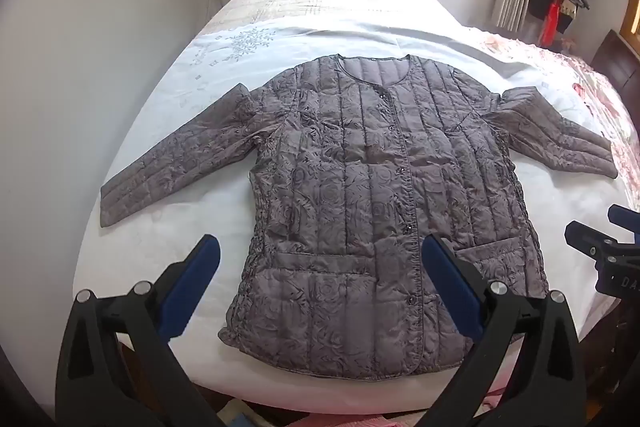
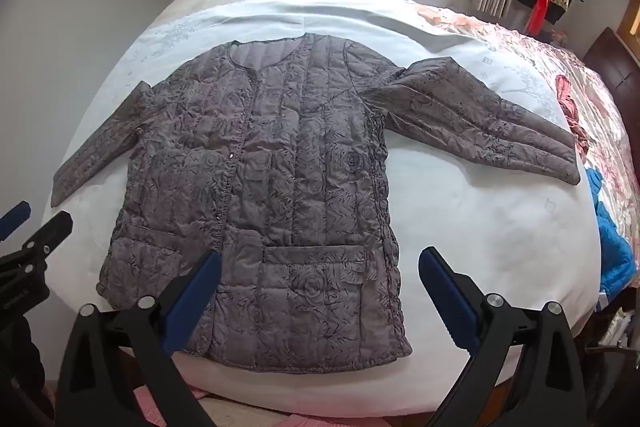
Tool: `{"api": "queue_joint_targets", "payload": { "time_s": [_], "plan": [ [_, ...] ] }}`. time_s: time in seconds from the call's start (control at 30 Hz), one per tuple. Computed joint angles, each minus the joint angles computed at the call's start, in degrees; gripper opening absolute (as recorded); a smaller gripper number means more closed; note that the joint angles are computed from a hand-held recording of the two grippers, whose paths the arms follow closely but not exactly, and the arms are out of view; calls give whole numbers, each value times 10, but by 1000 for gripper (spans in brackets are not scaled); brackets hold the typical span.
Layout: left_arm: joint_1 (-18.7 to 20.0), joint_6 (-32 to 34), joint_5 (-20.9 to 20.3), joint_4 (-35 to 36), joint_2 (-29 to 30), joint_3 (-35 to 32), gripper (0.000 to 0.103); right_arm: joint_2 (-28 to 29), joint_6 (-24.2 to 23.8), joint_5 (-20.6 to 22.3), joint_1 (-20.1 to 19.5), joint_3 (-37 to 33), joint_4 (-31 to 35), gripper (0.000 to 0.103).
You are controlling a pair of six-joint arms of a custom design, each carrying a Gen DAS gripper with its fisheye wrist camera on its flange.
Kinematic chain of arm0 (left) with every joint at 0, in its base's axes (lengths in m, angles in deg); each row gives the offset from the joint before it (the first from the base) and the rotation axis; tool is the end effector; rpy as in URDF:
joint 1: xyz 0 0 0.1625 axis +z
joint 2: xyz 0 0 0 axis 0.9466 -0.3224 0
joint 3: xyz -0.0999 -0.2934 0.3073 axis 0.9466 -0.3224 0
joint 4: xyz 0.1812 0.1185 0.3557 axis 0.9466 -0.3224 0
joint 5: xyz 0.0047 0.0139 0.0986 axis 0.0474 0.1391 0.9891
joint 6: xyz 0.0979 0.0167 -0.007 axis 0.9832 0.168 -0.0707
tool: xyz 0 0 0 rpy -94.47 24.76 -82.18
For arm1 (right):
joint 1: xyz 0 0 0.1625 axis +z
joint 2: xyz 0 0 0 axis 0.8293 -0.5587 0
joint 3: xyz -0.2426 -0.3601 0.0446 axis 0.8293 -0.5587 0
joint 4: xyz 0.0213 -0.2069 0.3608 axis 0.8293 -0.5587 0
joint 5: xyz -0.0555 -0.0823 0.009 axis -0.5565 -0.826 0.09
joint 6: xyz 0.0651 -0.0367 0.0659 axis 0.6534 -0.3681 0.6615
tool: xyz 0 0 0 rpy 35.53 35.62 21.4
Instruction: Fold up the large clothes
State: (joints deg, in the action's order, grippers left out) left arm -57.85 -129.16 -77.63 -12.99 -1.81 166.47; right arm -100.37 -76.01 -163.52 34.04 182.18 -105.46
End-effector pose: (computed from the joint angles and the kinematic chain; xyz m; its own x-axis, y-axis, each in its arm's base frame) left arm -0.4974 -0.3223 0.0568 -0.6192 -0.2400 -0.7476 0.2662 0.8316 -0.4874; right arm 0.0810 -0.3858 0.4489 -0.7345 -0.2196 0.6421 -0.4265 0.8854 -0.1851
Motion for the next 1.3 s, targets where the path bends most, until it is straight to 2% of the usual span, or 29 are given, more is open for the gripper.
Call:
{"api": "queue_joint_targets", "payload": {
  "time_s": [0.43,0.47,1.3],
  "plan": [
    [1,-3,1,0,0,0,100,3,-13,0,0,2,-9,99],
    [1,-3,1,1,0,0,100,1,-3,-3,1,1,-9,99],
    [0,-5,2,0,-5,5,100,-2,-5,-7,4,7,-19,99]
  ]
}}
